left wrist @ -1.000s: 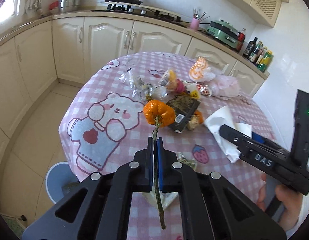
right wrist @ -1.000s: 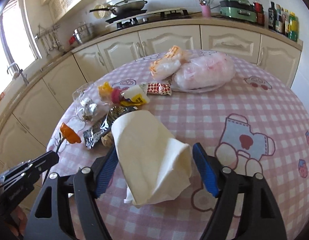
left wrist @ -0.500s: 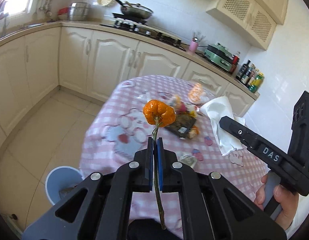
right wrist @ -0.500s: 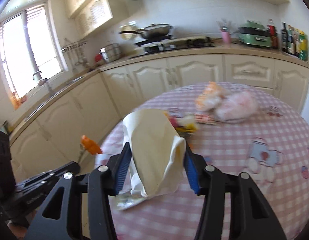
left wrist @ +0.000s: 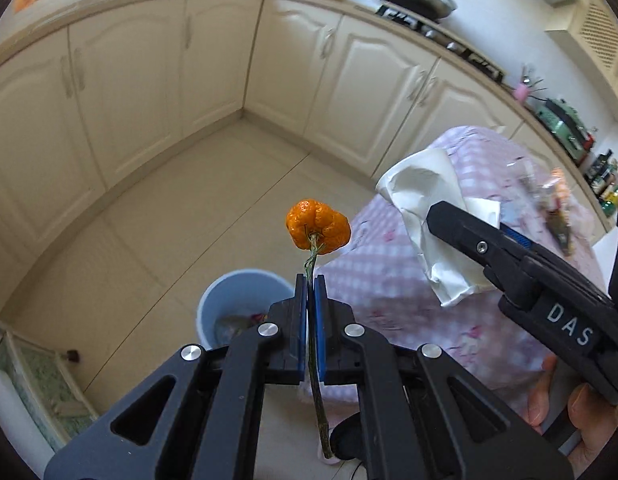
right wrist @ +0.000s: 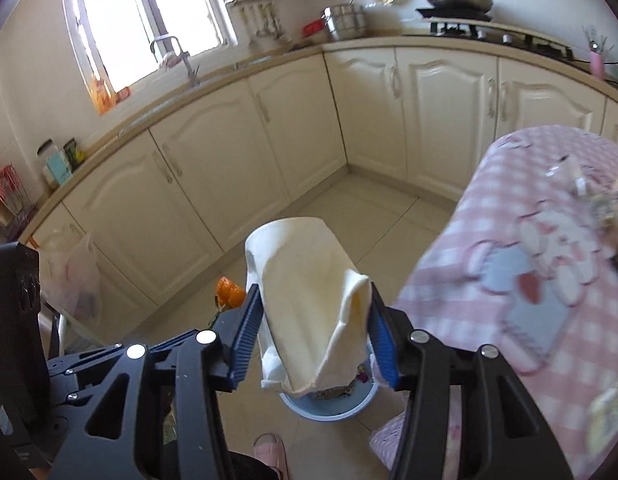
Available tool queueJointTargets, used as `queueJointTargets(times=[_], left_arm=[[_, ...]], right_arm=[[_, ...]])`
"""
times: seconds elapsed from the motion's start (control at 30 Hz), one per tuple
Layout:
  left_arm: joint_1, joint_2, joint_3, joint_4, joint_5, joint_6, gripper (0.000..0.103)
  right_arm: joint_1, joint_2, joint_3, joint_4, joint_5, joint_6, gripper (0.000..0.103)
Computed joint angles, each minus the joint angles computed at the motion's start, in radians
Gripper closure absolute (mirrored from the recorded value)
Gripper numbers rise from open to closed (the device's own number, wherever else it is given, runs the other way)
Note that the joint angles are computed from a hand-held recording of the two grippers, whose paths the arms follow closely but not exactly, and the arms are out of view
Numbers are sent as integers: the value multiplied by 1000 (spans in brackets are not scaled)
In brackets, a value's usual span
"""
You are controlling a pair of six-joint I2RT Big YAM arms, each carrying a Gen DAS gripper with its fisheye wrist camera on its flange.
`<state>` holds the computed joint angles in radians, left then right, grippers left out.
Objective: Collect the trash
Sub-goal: 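Carry tissue and flower over the bucket and open both tools to drop them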
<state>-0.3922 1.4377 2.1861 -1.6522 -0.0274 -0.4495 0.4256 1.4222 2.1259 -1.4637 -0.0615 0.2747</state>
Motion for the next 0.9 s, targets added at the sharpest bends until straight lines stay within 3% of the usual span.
queueJointTargets(times=[0.1,0.2,0.27,0.33,0.43,0.77,0.9], left_arm=[[38,2,-59,29,34,11,100],[49,28,-58,41,21,32,98],[56,41,-58,51,23,37,85],[58,33,-77,71,-3,47,58],[48,31,-81,77,-68,66,46],[76,-9,-112,59,-109,72,43],[86,-25,-118,55,-135,73,41]], right_arm=[[26,16,-25,20,31,0,53],[41,40,-24,28,68,7,53],[44,55,-20,33,82,13,53],[42,54,-36,43,92,14,53],[38,55,-53,55,91,16,53],[66,87,-40,63,80,22,50],[88,112,-14,79,85,34,42]])
